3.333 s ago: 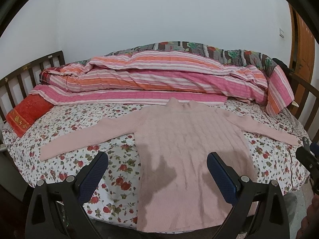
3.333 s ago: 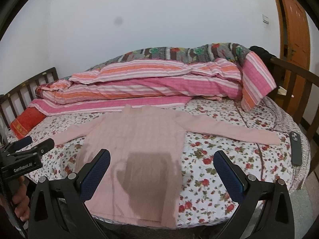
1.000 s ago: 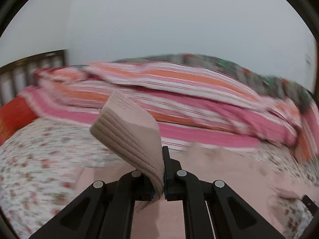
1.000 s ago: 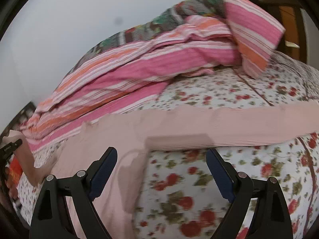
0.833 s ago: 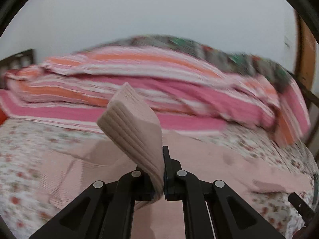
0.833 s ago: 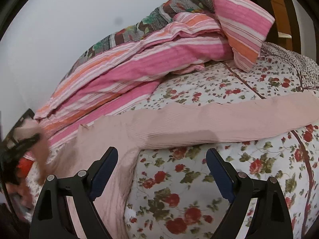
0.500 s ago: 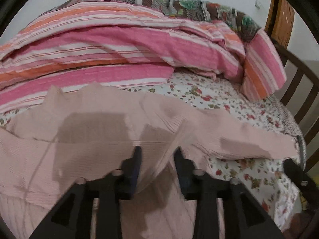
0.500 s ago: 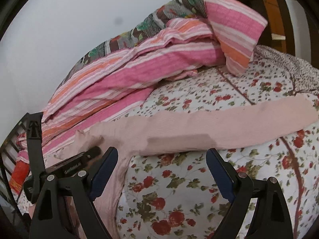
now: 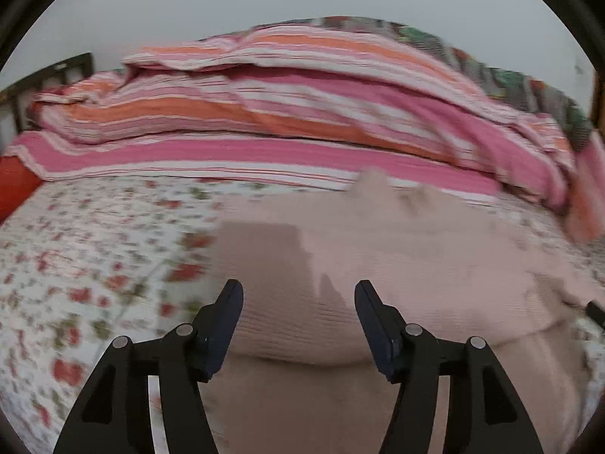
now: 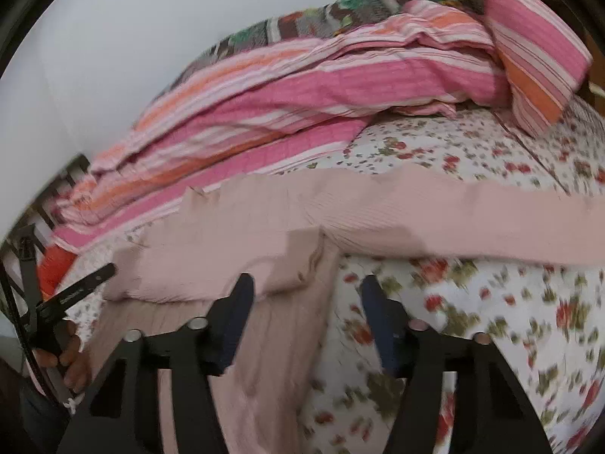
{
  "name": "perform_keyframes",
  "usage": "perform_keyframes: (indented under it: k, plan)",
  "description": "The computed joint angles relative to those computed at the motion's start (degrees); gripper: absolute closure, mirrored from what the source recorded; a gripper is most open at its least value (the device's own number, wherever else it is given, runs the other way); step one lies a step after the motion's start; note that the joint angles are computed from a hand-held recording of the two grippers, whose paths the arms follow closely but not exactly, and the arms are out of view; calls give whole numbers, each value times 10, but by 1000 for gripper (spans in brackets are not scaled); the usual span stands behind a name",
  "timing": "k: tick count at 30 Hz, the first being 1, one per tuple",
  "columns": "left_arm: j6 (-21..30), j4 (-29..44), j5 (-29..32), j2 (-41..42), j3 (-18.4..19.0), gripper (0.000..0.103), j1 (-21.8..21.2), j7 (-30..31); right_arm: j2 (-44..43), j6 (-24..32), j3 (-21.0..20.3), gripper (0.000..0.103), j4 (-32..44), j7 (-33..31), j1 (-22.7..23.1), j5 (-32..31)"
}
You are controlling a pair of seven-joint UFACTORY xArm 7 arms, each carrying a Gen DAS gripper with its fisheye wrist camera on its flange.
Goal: Fold small clothes
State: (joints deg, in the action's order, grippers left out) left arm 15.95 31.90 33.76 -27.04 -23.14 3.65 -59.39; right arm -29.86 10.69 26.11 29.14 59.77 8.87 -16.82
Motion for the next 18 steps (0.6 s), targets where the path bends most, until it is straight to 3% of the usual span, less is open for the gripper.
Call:
perform_keyframes:
  k: [4,8,11,12,13,14,18]
  plan:
    - [-49,-19,-13,20,34,41,1,17,73,64,40,48,90,-6,-50,-76]
    - [-77,-29,-55,56,70,41,-20,79,140,91,69,53,130,43,-88,-183]
    - [-87,-28,-63,65,51,39,-5,84,171,76,75,57,127,108,-103,-250]
    - [-81,-22,-58,68,39,37,5,82,174,81,71,64,131,110,-98,-260]
    - [-77,-20,-49,68,23,35,16,72,171,77,70,91,132,122,-98,-283]
    - [-73,-17,-41,69,14,34,23,67,170,68,71,103,131,145,-102,-313]
    - [-56,-10,-29,73,15,29,17,57,180,102,60,102,139,167,-77,-339]
